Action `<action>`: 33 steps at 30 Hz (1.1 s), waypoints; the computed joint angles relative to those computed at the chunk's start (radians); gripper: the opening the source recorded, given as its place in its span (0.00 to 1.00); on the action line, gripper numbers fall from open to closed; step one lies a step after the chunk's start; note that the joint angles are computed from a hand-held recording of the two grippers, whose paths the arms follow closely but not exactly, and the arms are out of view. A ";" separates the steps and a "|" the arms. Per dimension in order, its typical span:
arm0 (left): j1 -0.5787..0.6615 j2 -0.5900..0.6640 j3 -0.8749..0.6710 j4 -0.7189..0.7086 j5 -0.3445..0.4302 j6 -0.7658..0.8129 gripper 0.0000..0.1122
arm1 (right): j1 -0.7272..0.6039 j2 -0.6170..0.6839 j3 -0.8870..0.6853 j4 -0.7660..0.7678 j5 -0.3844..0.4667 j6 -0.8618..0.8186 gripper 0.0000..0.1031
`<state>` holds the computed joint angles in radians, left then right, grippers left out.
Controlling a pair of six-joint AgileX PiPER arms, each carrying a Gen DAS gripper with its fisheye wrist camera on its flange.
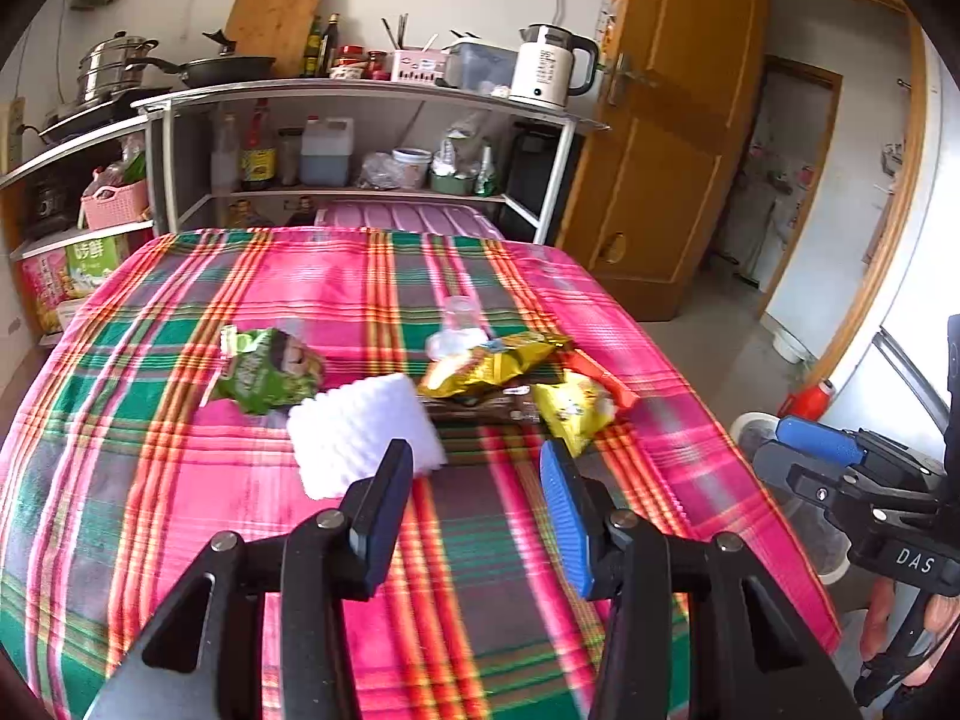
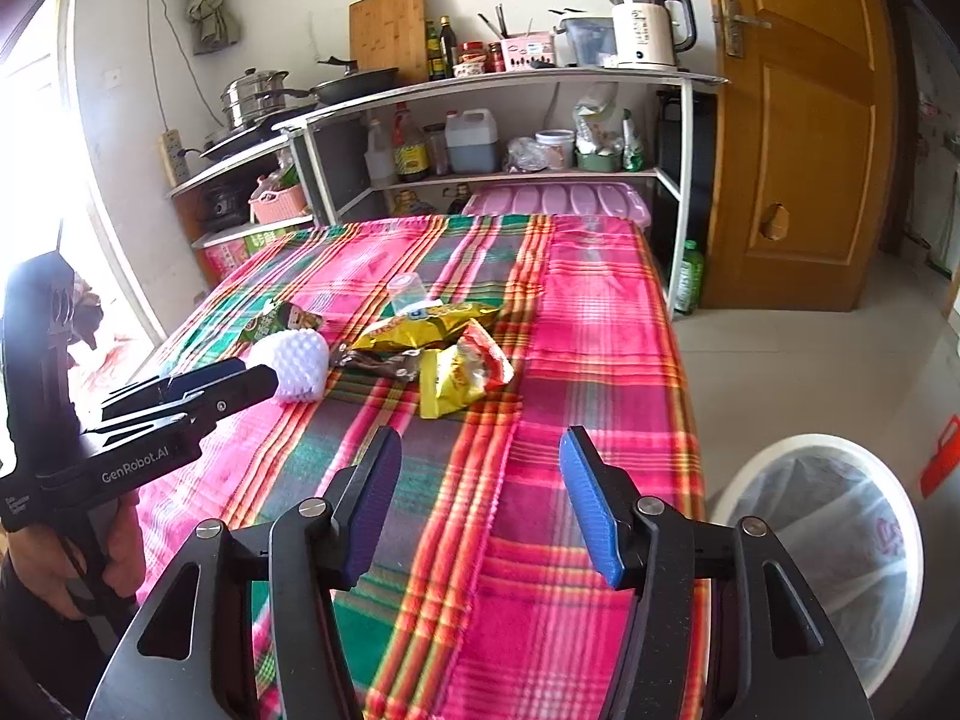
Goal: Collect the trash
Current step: 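Grasp the white foam net with the left tool while the right tool grasps the yellow chip bag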
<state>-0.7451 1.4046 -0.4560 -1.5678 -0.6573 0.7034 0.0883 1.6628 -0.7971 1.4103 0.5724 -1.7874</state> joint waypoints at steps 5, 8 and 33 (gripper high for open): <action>0.066 -0.017 0.037 0.037 0.023 -0.015 0.47 | 0.070 0.046 -0.044 -0.003 -0.036 0.022 0.56; 0.132 -0.036 0.065 0.085 0.056 -0.042 0.51 | 0.110 0.080 -0.075 -0.004 -0.062 0.030 0.57; 0.397 0.107 0.004 0.398 0.324 -0.233 0.54 | 0.219 0.415 -0.489 -0.399 -0.104 0.440 0.58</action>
